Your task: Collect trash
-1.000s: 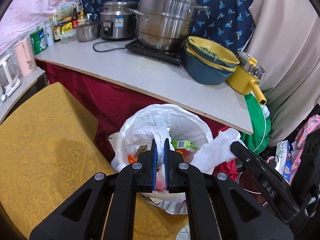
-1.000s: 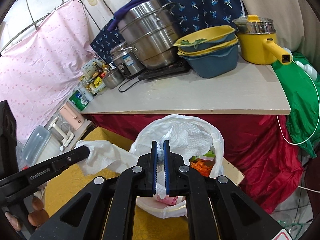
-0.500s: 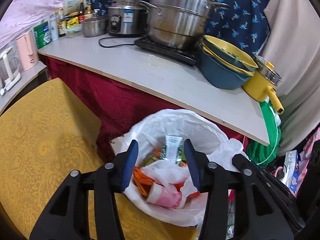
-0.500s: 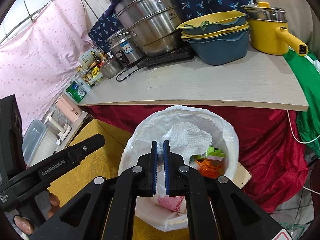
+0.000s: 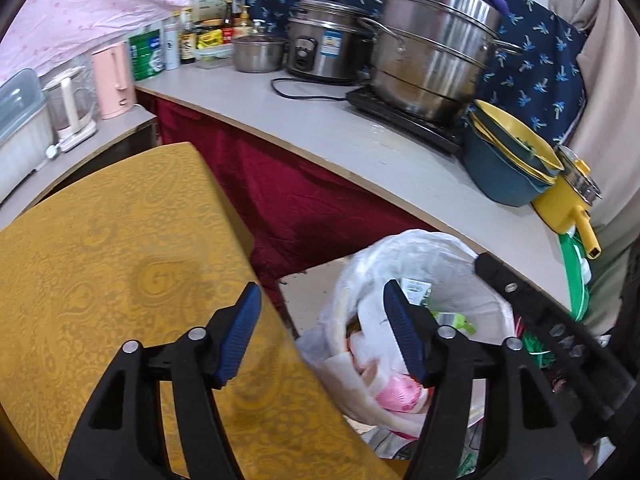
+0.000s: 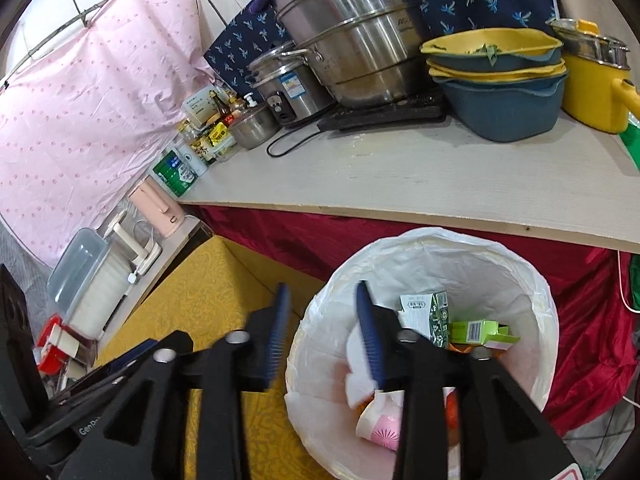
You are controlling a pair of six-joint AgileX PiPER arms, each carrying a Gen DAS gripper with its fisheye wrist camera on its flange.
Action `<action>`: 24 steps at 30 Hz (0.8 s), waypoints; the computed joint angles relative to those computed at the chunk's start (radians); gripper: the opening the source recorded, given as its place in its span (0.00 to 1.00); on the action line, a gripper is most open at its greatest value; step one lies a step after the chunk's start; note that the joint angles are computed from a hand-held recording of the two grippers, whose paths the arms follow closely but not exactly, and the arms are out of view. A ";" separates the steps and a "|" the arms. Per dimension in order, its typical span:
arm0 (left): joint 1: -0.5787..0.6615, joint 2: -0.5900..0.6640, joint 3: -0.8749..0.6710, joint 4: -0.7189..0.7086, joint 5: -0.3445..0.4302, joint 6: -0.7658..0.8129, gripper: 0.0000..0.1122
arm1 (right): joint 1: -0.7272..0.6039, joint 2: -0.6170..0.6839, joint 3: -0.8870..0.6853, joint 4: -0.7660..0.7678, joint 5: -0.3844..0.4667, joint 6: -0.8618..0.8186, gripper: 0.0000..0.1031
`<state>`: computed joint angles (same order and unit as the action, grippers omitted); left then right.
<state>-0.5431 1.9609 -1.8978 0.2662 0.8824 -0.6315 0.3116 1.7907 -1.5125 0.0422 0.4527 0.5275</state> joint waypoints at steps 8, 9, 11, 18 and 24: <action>-0.047 -0.098 0.131 0.121 -0.007 -0.099 0.67 | 0.034 -0.118 0.096 -0.142 0.028 0.124 0.55; -0.057 -0.108 0.143 0.141 -0.005 -0.115 0.71 | 0.041 -0.137 0.111 -0.163 0.038 0.141 0.57; -0.086 -0.141 0.181 0.210 0.003 -0.169 0.75 | 0.050 -0.169 0.137 -0.191 0.051 0.163 0.60; -0.171 -0.213 0.255 0.339 0.060 -0.247 0.79 | 0.100 -0.278 0.216 -0.324 0.123 0.249 0.74; -0.215 -0.244 0.293 0.367 0.098 -0.270 0.80 | 0.143 -0.337 0.262 -0.395 0.169 0.279 0.80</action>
<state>-0.7579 1.7168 -1.6047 0.6334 0.9803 -0.9014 0.4549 1.4536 -1.2508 -0.3524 0.6215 0.8070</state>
